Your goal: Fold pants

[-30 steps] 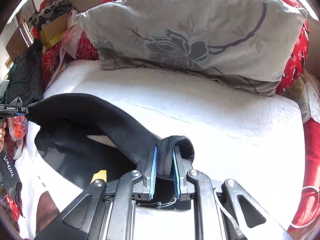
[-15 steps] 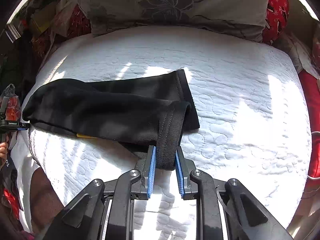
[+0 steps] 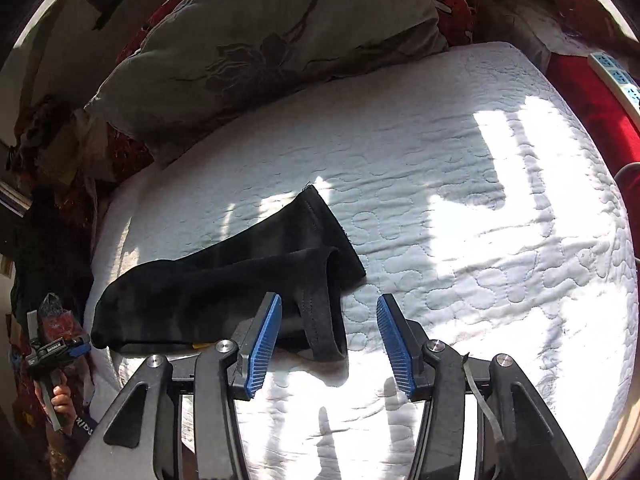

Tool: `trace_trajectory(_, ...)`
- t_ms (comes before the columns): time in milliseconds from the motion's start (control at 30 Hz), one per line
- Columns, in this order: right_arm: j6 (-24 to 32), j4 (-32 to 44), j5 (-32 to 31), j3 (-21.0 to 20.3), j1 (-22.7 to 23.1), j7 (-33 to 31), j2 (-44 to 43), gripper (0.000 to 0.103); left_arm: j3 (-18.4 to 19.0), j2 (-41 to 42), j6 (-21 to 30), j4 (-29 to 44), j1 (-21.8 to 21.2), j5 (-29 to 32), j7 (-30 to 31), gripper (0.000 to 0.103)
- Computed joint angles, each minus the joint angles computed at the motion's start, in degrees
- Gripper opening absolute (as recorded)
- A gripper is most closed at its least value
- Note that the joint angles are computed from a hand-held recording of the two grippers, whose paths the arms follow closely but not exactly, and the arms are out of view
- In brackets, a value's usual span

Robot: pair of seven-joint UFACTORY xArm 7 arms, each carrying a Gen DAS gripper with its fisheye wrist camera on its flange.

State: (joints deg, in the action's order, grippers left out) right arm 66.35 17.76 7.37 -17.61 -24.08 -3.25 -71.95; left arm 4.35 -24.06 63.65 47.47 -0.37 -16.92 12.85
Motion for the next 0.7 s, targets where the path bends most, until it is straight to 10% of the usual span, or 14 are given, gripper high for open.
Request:
trace_trajectory(333, -1.1, -7.6, 3.4, 2.1, 0.7, 4.6, -4.0, 0.052, 2.3, 1.9, 2.0, -2.0, 1.0, -7.4, 0.1, 0.066)
trace_trajectory(500, -2.0, -8.6, 2.5, 4.3, 1.9, 4.8, -5.5, 0.015, 1.0, 2.6, 0.0, -2.3, 0.8, -8.3, -1.5, 0.066)
trace_trajectory(700, -2.0, -7.3, 1.7, 3.6, 2.9, 4.8, -4.0, 0.014, 3.4, 3.6, 2.7, -0.3, 1.0, -14.4, -0.6, 0.066)
